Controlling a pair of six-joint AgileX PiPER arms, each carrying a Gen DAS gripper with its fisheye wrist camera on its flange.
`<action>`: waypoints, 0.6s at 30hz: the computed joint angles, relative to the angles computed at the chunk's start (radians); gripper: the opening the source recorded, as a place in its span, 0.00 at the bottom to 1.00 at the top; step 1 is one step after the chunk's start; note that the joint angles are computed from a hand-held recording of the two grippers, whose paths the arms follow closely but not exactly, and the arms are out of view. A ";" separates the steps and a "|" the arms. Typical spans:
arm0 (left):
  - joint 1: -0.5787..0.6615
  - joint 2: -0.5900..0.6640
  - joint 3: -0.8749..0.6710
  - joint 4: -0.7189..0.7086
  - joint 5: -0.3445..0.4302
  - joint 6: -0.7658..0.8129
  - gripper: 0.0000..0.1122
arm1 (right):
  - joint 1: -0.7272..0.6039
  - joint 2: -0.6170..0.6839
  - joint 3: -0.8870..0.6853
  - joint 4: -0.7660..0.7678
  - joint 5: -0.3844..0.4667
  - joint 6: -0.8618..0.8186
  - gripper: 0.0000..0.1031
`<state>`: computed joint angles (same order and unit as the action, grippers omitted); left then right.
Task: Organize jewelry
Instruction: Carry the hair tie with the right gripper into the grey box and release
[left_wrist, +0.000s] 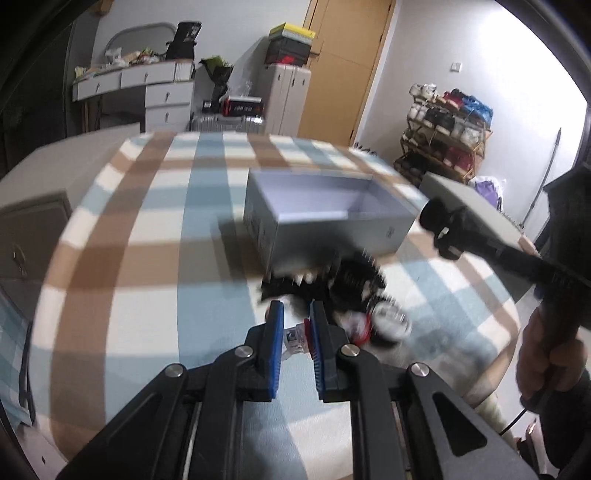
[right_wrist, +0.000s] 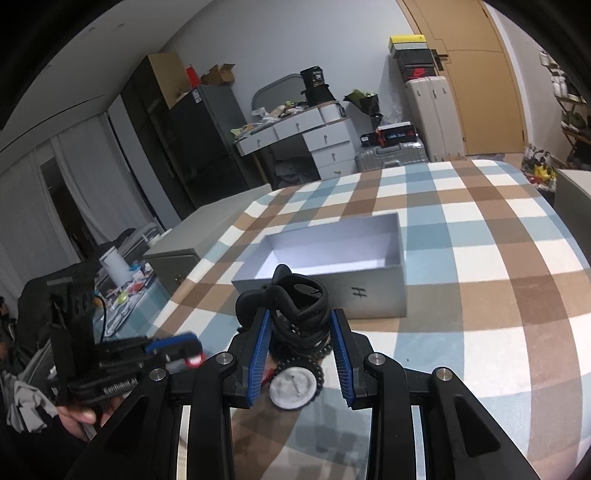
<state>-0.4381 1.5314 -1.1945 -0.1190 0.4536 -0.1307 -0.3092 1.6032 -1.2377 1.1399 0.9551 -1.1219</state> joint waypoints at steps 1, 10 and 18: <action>-0.002 0.006 -0.029 0.019 0.008 -0.015 0.08 | -0.001 0.009 -0.022 0.000 0.014 0.012 0.31; 0.037 0.209 -0.413 -0.073 0.122 0.121 0.08 | 0.022 0.171 -0.342 -0.061 0.105 0.167 0.31; 0.063 0.454 -0.739 -0.130 0.270 0.144 0.08 | 0.088 0.432 -0.738 -0.242 0.215 0.399 0.31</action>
